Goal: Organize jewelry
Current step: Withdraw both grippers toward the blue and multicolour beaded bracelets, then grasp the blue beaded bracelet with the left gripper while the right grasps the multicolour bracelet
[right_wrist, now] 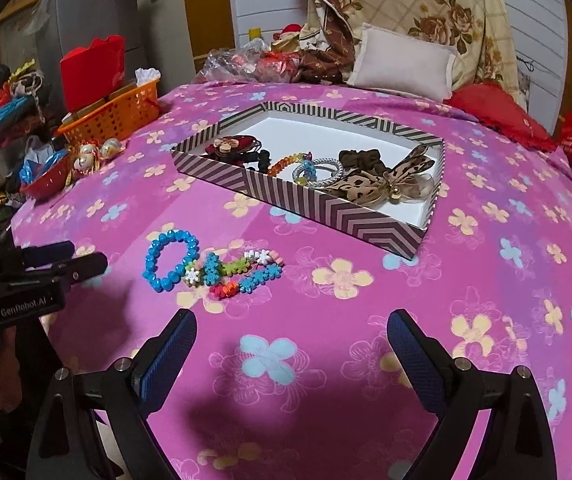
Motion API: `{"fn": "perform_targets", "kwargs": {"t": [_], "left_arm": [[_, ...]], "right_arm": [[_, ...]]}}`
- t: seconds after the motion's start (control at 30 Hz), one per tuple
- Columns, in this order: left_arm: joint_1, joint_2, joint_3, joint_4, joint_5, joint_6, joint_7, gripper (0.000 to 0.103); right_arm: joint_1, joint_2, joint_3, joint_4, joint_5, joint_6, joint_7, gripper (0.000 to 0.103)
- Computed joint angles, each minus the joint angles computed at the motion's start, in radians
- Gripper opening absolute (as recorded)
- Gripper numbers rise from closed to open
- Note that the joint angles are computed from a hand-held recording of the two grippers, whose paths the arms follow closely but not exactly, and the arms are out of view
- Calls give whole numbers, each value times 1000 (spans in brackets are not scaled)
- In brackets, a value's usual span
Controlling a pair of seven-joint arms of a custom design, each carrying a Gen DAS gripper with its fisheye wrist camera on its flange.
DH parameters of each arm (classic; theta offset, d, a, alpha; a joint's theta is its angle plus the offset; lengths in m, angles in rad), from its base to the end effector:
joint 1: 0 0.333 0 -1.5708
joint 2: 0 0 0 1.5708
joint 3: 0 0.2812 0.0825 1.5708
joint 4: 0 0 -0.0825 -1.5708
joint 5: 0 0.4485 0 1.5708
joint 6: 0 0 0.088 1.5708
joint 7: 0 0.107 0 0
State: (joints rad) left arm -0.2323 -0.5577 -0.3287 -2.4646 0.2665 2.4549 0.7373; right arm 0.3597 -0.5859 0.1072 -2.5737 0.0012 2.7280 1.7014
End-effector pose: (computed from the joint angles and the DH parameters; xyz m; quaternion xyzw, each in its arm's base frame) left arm 0.4281 -0.2721 0.4851 -0.7076 0.6335 -0.2263 0.2162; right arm 0.4414 0.2227 0.4855 -0.7615 0.5381 -0.1952 0.3041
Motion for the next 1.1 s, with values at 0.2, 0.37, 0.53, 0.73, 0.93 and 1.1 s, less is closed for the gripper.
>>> {"fn": "perform_targets", "kwargs": {"t": [0.2, 0.37, 0.53, 0.73, 0.93, 1.1], "left_arm": [[-4, 27, 11, 12, -21, 5, 4, 65], [0, 50, 11, 27, -19, 3, 8, 65], [4, 73, 21, 45, -28, 1, 11, 65], [17, 84, 31, 55, -34, -7, 3, 65], [18, 117, 38, 80, -45, -1, 20, 65], [9, 158, 43, 111, -52, 12, 53, 65]], "right_arm": [[8, 43, -7, 30, 5, 0, -15, 95], [39, 87, -32, 62, 49, 9, -71, 89], [75, 150, -55, 110, 116, -6, -158, 77], [83, 209, -40, 153, 149, -1, -239, 66], [66, 273, -23, 192, 145, 4, -265, 42], [50, 268, -36, 192, 161, -3, -254, 20]]}}
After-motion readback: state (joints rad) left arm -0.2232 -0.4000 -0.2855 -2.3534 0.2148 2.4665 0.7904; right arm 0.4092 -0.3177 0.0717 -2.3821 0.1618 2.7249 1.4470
